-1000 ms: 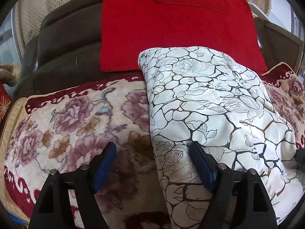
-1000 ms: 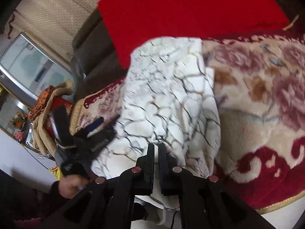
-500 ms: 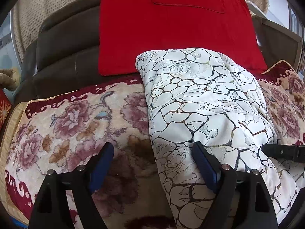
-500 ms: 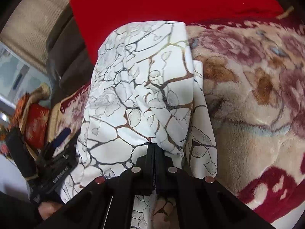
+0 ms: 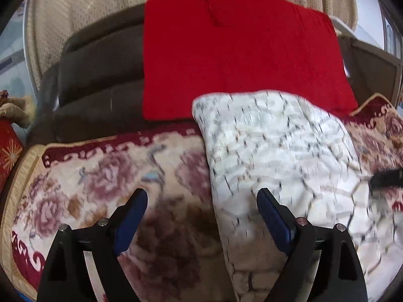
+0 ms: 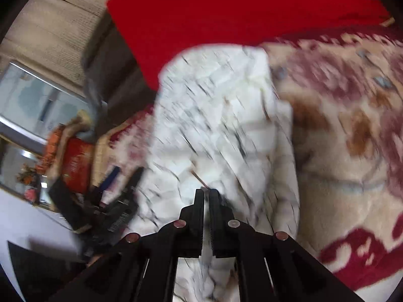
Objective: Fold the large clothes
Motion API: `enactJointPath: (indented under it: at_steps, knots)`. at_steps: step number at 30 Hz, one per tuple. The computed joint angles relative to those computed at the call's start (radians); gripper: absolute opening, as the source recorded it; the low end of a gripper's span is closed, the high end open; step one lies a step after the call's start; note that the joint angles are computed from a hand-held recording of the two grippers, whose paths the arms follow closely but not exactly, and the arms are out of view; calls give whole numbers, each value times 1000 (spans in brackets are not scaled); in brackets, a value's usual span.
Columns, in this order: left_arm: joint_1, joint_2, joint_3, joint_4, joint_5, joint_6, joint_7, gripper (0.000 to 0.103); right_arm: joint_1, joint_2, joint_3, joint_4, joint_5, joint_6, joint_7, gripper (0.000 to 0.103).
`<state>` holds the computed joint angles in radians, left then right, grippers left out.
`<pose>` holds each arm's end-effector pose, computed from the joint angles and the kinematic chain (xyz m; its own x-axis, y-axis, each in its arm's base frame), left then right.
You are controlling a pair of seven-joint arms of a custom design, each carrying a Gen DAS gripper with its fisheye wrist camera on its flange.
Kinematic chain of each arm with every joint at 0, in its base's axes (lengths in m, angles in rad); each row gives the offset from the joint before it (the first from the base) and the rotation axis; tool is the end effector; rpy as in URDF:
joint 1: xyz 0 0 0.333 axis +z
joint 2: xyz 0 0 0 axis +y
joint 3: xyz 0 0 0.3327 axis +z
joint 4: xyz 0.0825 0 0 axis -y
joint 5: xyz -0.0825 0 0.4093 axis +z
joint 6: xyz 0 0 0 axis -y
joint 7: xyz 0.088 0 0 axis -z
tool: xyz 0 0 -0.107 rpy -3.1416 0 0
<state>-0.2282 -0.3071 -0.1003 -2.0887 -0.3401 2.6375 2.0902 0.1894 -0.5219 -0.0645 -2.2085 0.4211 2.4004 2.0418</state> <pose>0.5060 -0.1715 0.6643 -0.5519 -0.8283 -0.0961 -0.4891 0.4149 -0.7672 0.4557 0.0531 0.6741 -0.2916 -0.7009 -0.6509 -0.7324 0.6013 -0.3194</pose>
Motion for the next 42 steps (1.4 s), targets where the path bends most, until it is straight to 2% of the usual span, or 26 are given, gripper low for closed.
enactJointPath:
  at_steps: [2, 4, 6, 9, 16, 19, 20, 22, 23, 26, 27, 28, 29, 30, 31, 32, 34, 35, 36, 37, 38, 40, 42]
  knots:
    - [15, 28, -22, 16, 41, 45, -26, 89, -8, 24, -8, 28, -8, 45, -24, 9]
    - [52, 75, -65, 48, 149, 75, -104, 89, -22, 64, -16, 63, -17, 64, -26, 9]
    - [81, 131, -98, 97, 265, 72, -194, 89, -29, 120, -28, 110, -13, 77, -37, 9]
    - [81, 191, -107, 152, 353, 56, -262, 89, -44, 195, -31, 184, -21, 61, -56, 9]
    - [49, 267, -100, 233, 333, 12, -273, 89, -89, 380, -32, 382, -25, 2, -152, 9]
    - [43, 307, -100, 278, 304, -38, -289, 89, -123, 504, -18, 488, -87, -161, -124, 8]
    - [42, 315, -101, 286, 313, -47, -305, 89, -130, 517, -14, 481, -63, -162, -135, 7]
    - [42, 313, -101, 288, 297, -44, -296, 89, -148, 485, -14, 400, 70, -66, -183, 7]
    - [43, 314, -100, 293, 297, -52, -294, 89, -154, 464, -17, 374, 123, -47, -199, 7]
    - [51, 315, -94, 316, 243, -103, -271, 89, -157, 358, -17, 262, 156, 60, -221, 10]
    - [55, 313, -91, 322, 221, -122, -263, 89, -157, 310, -16, 217, 139, 88, -211, 14]
    - [59, 312, -88, 328, 197, -138, -252, 89, -153, 288, -23, 200, 138, 89, -208, 38]
    - [60, 303, -88, 320, 189, -140, -251, 89, -151, 246, -26, 164, 139, 104, -196, 76]
    - [62, 297, -87, 315, 180, -142, -247, 89, -149, 221, -26, 137, 130, 138, -183, 88]
    - [63, 293, -86, 312, 173, -143, -244, 89, -168, 173, 1, 86, 71, 204, -123, 92]
    - [64, 290, -85, 309, 163, -145, -241, 89, -166, 153, 4, 67, 42, 223, -108, 92]
    - [63, 289, -85, 307, 131, -163, -218, 89, -146, 149, -8, 70, 9, 181, -93, 91]
    - [60, 283, -89, 295, 149, -157, -218, 89, -144, 157, -9, 78, -10, 158, -75, 85]
    - [56, 276, -93, 279, 175, -136, -224, 89, -150, 180, 1, 95, -51, 122, -42, 76]
    - [53, 269, -96, 263, 201, -108, -226, 89, -142, 188, -4, 94, -57, 107, -42, 51]
    - [51, 261, -99, 250, 234, -88, -234, 89, -125, 203, -15, 102, -41, 94, -59, 31]
    - [47, 254, -97, 244, 243, -74, -225, 89, -140, 215, 12, 110, -110, 89, -4, 28]
    - [46, 259, -91, 251, 211, -84, -204, 89, -164, 199, 45, 107, -223, 124, 45, 20]
